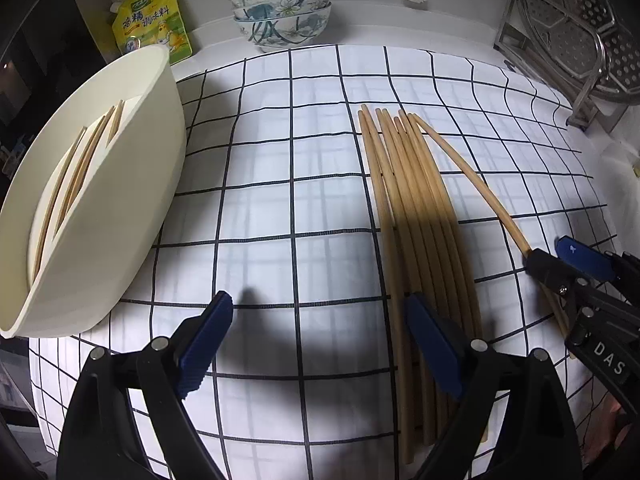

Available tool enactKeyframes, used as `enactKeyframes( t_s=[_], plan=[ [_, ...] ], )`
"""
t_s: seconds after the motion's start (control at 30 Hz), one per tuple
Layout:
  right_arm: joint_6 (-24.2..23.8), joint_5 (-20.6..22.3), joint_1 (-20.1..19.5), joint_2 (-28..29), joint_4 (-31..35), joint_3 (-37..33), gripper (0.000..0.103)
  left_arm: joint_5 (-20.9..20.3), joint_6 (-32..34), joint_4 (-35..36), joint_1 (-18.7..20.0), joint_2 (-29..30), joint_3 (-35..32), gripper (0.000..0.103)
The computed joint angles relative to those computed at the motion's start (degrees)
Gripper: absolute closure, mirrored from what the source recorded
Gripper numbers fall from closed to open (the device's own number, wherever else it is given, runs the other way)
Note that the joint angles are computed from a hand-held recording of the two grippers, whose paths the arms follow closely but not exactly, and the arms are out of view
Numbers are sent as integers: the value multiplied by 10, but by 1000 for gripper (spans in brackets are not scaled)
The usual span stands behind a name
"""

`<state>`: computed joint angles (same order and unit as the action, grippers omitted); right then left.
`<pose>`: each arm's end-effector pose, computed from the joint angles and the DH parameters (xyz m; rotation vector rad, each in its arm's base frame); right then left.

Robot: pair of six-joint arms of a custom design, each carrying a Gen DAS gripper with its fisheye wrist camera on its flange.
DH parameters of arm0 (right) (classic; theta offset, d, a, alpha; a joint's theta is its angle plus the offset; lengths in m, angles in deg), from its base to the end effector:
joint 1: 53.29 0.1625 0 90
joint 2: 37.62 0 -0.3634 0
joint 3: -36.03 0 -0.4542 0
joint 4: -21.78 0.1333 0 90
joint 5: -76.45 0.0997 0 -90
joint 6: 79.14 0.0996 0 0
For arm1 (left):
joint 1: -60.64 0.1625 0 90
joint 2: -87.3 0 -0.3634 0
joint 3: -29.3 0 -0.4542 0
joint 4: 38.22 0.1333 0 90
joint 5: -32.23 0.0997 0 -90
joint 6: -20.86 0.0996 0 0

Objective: Organize utensils
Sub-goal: 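Lower both grippers toward the remaining chopsticks on the cloth, then close the left gripper on a chopstick while the right gripper grasps another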

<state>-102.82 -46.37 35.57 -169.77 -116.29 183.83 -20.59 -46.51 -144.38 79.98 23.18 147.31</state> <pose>0.0729 -0.3240 0.2922 0.2695 -2.4119 0.5335 -0.3667 -0.3338 -0.0013 0.3267 2.2667 -0.4361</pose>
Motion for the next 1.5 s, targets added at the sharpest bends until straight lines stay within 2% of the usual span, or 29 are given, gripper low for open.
enactKeyframes(
  t_s=[0.27,0.37,0.53,0.57,0.6,0.67,0.73,0.8,1.0,1.13,1.3,1.5],
  plan=[
    [-9,6,1,-4,3,2,61,3,-25,25,6,-14,7,15],
    [-18,0,1,10,0,-2,61,4,-16,6,10,-11,6,21],
    [-45,-19,11,35,-37,2,61,3,14,-29,13,2,-3,47],
    [-52,-24,14,40,-46,3,65,4,18,-37,14,5,-4,50],
    [-58,-24,16,42,-54,5,77,3,24,-44,15,8,-6,57],
    [-62,-23,19,45,-58,6,93,1,33,-53,15,12,-9,67],
    [-62,-21,19,45,-58,7,96,-3,46,-63,15,13,-9,88],
    [-59,-15,16,39,-48,6,96,-7,49,-65,16,11,-8,96],
    [-27,16,6,13,-1,-2,96,-20,53,-82,19,-10,1,96],
    [7,25,20,3,26,-17,96,-15,52,-81,14,-32,3,96],
    [51,19,75,33,34,-48,96,4,45,-53,6,-77,3,96],
    [93,28,155,131,-5,-91,96,56,4,32,-1,-173,14,96]
  ],
)
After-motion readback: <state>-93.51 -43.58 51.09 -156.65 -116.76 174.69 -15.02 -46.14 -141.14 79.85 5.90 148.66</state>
